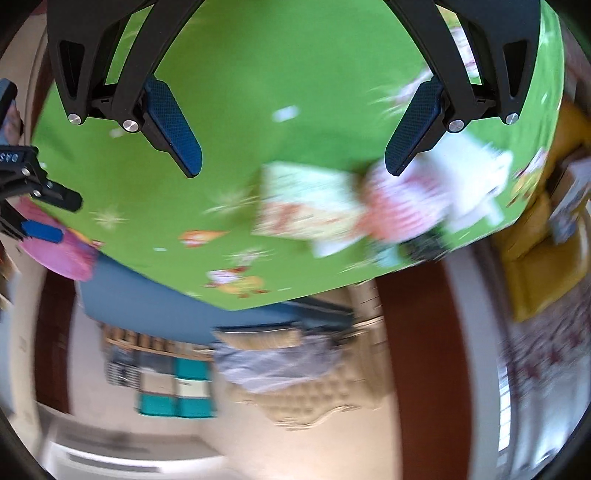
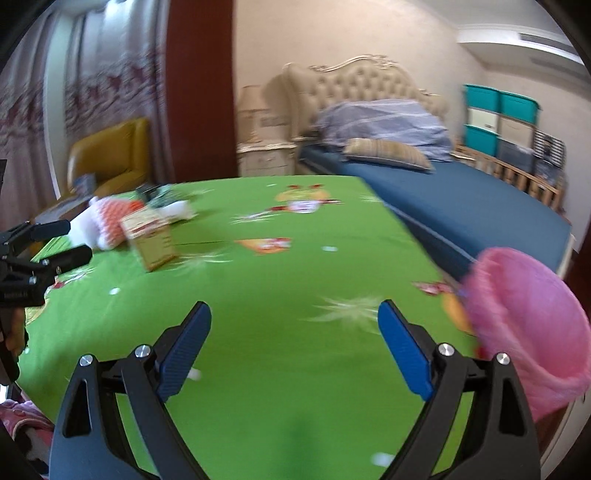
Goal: Collect trash
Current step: 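Return both tools from the wastebasket to the table, then grasp the cardboard medicine box with the right tool while the left tool grasps a white foam block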
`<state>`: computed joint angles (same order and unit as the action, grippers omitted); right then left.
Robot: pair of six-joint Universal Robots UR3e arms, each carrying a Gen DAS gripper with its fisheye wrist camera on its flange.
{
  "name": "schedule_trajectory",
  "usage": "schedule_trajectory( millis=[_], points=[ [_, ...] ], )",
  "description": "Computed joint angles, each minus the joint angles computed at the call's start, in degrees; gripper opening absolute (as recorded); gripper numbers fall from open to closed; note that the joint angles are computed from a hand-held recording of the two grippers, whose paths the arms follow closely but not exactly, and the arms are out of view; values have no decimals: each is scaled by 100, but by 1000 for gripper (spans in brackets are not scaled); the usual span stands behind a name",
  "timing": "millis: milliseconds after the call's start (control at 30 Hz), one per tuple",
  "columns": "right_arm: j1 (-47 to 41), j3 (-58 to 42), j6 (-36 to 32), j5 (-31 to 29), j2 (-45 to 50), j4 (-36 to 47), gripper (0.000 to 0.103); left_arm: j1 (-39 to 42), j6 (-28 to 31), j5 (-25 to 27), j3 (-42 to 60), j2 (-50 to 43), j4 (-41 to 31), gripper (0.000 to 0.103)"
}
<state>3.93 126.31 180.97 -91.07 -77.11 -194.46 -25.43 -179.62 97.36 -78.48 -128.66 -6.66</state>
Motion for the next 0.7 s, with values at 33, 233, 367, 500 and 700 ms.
schedule_trajectory(
  millis=[33, 233, 367, 500, 700],
  points=[
    [129, -266, 29, 22, 165, 169, 89, 121, -78, 34, -241, 135, 87, 94],
    [720, -2210, 97, 14, 1314, 1395, 89, 912, -256, 141, -1414, 804, 387, 94],
    [887, -3615, 37, 131, 2033, 2356, 89, 1283, -391, 69, -1561, 912, 218, 94],
    [1116, -5184, -175, 60, 2808, 3395, 89, 1619, -447, -229, -1926, 1146, 183, 94],
    [1368, -7533, -509, -20, 3987, 4748, 89, 1763, -719, -484, -1501, 981, -183, 94]
  ],
)
